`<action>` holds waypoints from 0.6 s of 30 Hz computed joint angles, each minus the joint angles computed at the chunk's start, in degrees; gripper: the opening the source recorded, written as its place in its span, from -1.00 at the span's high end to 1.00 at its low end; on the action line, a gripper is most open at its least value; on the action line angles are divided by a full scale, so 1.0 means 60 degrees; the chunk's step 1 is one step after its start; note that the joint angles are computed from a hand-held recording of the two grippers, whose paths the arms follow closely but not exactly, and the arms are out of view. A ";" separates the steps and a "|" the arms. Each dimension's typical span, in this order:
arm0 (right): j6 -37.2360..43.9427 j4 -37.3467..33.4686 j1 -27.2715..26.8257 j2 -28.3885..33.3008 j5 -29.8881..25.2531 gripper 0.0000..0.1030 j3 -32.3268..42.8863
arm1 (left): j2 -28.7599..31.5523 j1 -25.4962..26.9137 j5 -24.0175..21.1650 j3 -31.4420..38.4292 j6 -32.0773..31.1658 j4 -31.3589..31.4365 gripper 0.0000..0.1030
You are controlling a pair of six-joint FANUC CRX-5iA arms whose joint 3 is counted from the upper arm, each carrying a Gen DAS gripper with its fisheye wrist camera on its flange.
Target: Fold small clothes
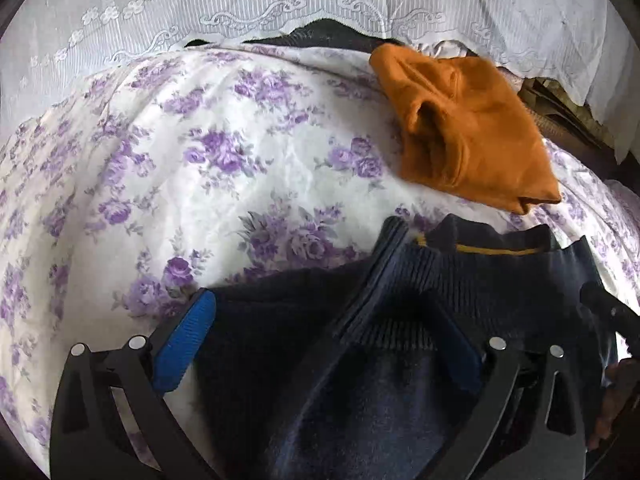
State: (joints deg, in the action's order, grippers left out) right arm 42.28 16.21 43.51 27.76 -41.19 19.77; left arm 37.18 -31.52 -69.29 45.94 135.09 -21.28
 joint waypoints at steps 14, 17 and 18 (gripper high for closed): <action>-0.0864 0.2420 0.0566 -0.0380 0.0136 -0.93 -0.1199 | -0.0454 -0.0275 0.0189 -0.0716 0.0132 -0.0351 -0.92; -0.1187 0.2665 0.0717 -0.0825 0.0362 -0.93 -0.1780 | -0.0540 -0.0601 -0.0247 -0.0598 0.0298 -0.0913 -0.92; -0.1472 0.3016 0.0816 -0.1011 0.0418 -0.93 -0.2116 | -0.0670 -0.0746 -0.0312 -0.0734 0.0391 -0.1090 -0.92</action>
State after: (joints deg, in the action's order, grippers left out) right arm 33.45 34.30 48.41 21.70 -38.68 7.07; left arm 33.16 -36.00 -71.16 41.54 137.43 -27.83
